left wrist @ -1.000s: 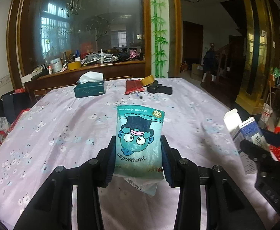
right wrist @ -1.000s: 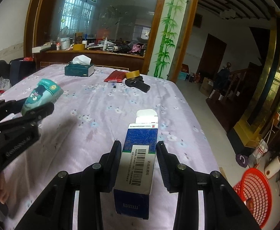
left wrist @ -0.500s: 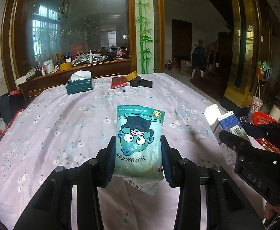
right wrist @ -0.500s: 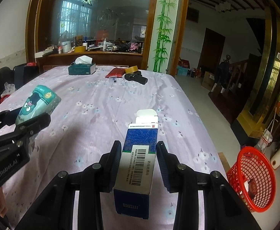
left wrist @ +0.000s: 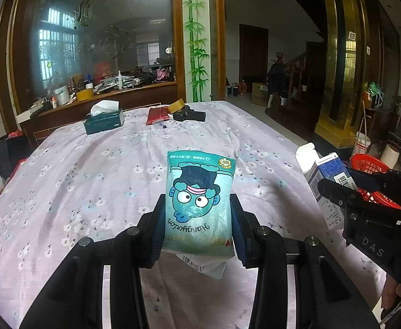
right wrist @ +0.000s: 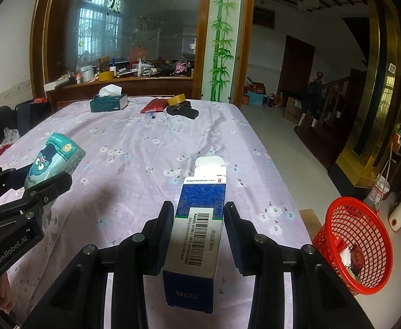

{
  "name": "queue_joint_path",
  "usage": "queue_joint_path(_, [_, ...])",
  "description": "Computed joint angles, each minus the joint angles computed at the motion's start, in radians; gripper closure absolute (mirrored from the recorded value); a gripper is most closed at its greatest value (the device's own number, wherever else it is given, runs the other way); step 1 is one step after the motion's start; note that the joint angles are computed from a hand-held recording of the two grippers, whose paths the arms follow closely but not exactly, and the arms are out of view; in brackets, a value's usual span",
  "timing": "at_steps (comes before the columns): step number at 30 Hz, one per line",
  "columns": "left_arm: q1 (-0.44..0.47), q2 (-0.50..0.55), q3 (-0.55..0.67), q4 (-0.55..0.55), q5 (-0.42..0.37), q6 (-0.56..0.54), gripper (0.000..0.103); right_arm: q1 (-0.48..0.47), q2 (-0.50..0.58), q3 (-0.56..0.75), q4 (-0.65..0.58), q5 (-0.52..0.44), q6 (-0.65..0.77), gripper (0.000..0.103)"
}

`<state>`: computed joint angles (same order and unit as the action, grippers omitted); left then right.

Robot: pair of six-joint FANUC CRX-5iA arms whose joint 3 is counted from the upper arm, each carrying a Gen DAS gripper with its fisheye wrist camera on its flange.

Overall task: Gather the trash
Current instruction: 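Hold the tissue pack and medicine box lifted, turning toward the wastebasket, then lower tissue pack and medicine box into the wastebasket and open both tools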

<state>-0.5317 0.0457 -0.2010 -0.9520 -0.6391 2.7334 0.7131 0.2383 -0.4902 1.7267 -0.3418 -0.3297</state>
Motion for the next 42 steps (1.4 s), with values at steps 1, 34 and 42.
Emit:
queue_joint_path(1, [0.000, 0.003, 0.003, 0.003, 0.002, -0.003, 0.063, -0.004, -0.002, -0.003, 0.007, 0.003, -0.007, 0.062])
queue_joint_path(34, [-0.030, 0.147, 0.149, 0.137, 0.070, -0.173, 0.063, -0.159, -0.078, -0.083, 0.093, 0.093, -0.130, 0.062])
queue_joint_path(42, [-0.039, 0.202, 0.212, 0.187, 0.098, -0.249, 0.063, -0.218, -0.110, -0.117, 0.114, 0.099, -0.155, 0.062])
